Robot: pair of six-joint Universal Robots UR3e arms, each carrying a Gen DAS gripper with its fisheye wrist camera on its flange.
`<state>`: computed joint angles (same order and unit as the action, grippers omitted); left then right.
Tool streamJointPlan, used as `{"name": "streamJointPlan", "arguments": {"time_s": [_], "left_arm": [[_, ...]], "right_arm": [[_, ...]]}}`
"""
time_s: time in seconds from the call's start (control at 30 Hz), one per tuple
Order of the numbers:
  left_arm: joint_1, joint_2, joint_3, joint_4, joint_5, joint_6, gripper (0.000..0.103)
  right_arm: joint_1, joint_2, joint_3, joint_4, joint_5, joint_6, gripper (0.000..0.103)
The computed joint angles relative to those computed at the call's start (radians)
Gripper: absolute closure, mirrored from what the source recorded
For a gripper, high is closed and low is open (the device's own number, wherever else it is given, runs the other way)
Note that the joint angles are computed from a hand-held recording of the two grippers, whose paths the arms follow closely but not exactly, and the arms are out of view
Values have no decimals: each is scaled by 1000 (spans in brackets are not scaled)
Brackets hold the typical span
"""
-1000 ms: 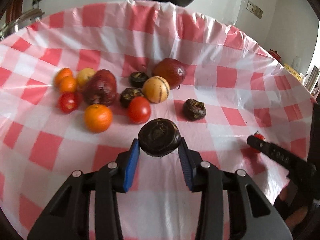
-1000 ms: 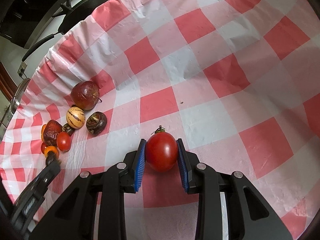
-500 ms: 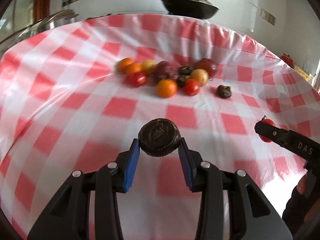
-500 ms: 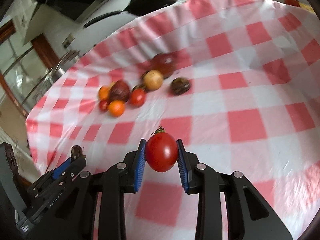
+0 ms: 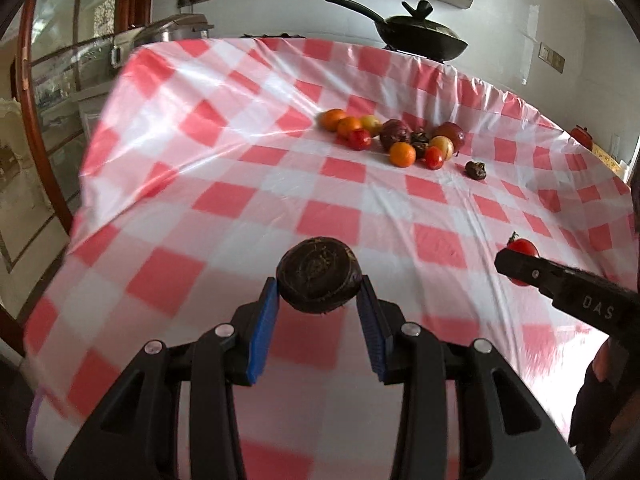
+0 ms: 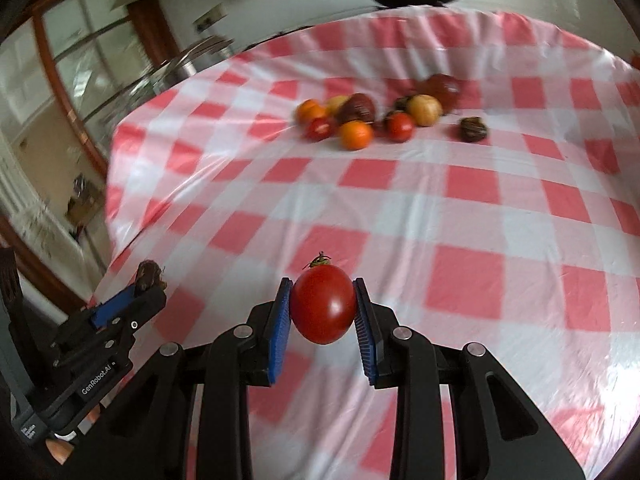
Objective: Organize fruits
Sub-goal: 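Carry both fruits over the white box and open both tools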
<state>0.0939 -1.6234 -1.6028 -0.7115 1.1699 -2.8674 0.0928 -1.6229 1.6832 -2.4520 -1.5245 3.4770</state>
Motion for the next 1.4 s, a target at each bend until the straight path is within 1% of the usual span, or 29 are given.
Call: {"name": "streamJointPlan", "arguments": {"time_s": [0.13,0.23,0.43,0.57,0.67,0.83,0.93,1.07,1.13,1.17,1.3,1.37,1.4], "left_arm": [[92,119,-117,-13,-48,83,63],[182,212,-203,-41,-92,162,63],[338,341,-317,-105,-140,271,63],[468,429,-390,-185,-177,356,63],[566,493,-436,-250,-201,419,63],[741,596,-508,-354,-229,540,63],[889,660,-524,-481,-272,648,63],[1018,692,-547,-555,-284,743,65],[1054,678,-564,-549,-269,765,65],[1066,657,-582,-518,-250,768,65],[1101,552,-616,-431,-178,742,65],[1099,484,-624,-371,-131,714,64],[1092,454,-626,-340,-109,697,59]], "right_arm": [[131,57,-67,16,-72,-8,72],[209,103,-122,31,-102,-18,72],[330,205,-238,44,-139,-59,72],[401,278,-322,65,-146,-84,72],[443,334,-389,82,-142,-109,72],[525,444,-518,102,-104,-173,72],[573,519,-610,127,-76,-221,72],[624,626,-746,191,-45,-265,72],[644,678,-811,234,-41,-274,72],[652,707,-844,260,-34,-279,72],[675,819,-969,366,1,-310,71],[688,913,-1101,462,13,-327,71],[695,972,-1192,524,18,-336,71]]}}
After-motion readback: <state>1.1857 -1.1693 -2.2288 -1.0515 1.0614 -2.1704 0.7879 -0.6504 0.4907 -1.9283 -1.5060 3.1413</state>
